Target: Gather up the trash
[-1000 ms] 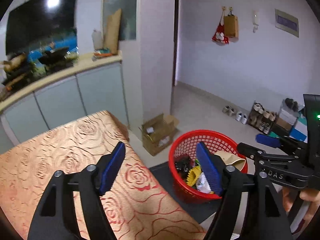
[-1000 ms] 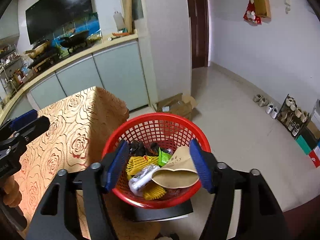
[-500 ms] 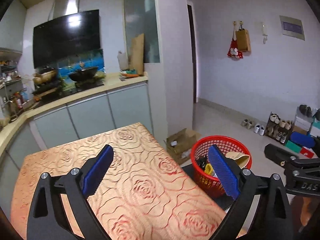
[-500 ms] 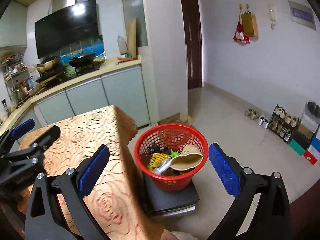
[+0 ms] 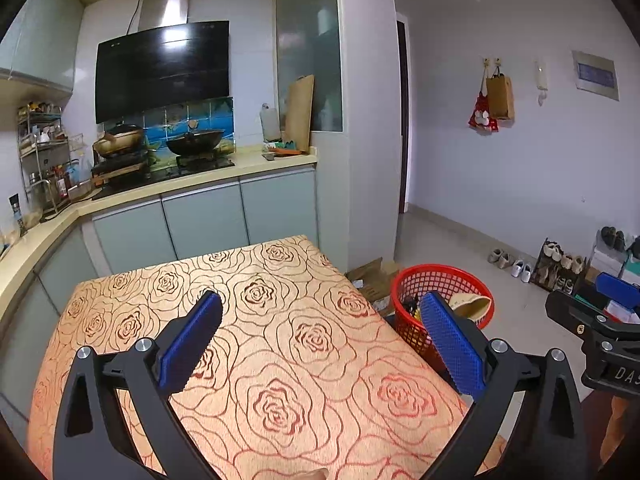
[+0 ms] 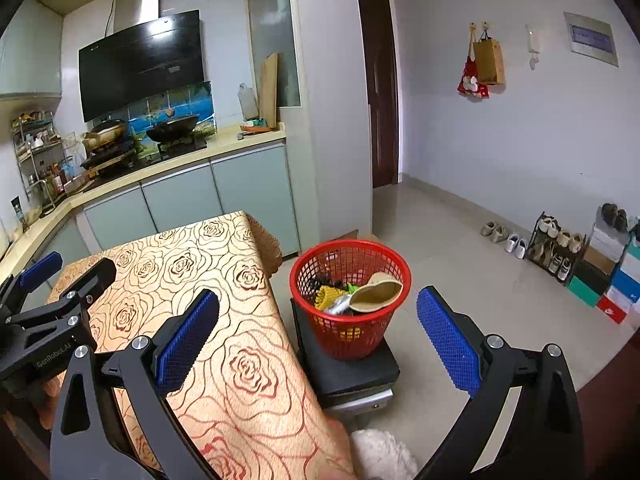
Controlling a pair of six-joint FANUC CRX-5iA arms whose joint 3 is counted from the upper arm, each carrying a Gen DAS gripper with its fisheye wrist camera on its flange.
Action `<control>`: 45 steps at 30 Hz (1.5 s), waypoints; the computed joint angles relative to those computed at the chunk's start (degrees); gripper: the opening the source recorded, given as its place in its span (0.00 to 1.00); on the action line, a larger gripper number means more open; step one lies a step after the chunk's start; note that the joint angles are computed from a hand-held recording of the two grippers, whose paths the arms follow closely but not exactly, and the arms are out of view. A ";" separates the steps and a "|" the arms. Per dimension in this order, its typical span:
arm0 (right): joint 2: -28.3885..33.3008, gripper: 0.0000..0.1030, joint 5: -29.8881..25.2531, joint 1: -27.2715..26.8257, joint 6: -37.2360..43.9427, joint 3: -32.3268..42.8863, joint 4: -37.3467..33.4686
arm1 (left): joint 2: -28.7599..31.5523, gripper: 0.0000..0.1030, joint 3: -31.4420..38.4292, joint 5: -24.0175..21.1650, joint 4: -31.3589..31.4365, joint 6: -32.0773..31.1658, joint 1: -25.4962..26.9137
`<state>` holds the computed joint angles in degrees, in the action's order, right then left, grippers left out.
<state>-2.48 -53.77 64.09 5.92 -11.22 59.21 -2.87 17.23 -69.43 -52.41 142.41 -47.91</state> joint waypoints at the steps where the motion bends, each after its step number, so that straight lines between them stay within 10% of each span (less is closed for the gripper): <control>1: -0.09 0.94 -0.15 0.41 0.21 0.05 -0.27 | -0.07 0.93 -0.09 -0.20 -0.02 0.06 -0.18; 45: -1.36 0.94 -1.16 2.49 -1.64 -0.90 1.29 | -2.55 0.93 -1.79 -2.27 -1.53 3.00 -2.30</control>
<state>-3.84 -54.93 66.58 4.27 -12.12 60.49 -5.42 15.44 -71.71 -53.94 145.41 -50.21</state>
